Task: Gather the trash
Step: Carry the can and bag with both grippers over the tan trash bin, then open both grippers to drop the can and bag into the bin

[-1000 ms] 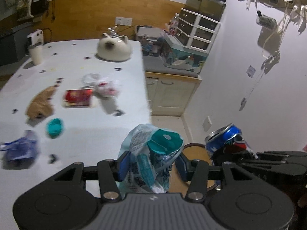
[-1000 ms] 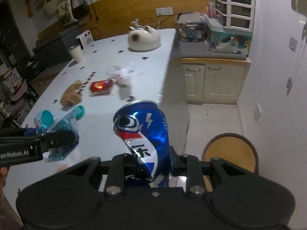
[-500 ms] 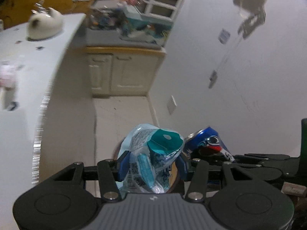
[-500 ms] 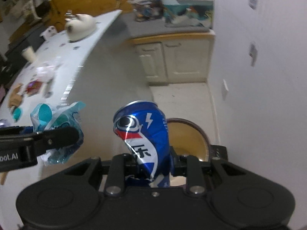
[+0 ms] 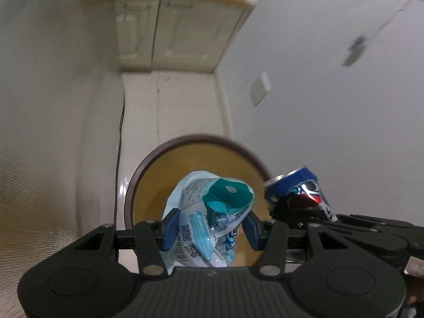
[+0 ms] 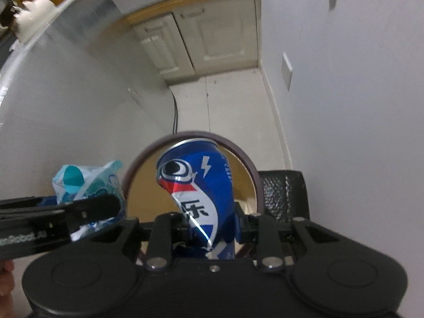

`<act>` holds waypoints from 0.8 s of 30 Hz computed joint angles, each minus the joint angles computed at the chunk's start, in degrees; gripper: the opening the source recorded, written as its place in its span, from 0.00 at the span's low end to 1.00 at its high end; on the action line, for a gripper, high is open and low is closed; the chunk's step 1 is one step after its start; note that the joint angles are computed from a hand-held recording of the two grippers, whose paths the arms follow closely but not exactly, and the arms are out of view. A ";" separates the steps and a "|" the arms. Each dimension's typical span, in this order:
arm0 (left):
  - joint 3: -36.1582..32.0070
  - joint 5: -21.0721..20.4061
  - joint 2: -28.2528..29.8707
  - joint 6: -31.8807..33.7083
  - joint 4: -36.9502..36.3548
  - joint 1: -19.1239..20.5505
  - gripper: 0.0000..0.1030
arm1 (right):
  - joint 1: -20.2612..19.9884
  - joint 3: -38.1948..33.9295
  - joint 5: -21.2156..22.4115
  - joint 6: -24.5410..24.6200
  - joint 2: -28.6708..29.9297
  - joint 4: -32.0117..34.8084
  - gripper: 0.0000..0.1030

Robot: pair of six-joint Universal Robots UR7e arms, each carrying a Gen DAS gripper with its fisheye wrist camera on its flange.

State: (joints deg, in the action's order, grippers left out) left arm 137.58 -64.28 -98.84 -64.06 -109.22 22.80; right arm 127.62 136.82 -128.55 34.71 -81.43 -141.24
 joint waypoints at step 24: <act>3.27 -0.04 15.55 11.56 -18.72 17.16 0.59 | -16.04 1.52 1.87 -7.80 22.18 -22.65 0.28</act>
State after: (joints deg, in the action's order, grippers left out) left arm 140.84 -64.32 -83.30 -52.50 -127.94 39.96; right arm 111.58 138.34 -126.68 26.91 -59.25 -163.89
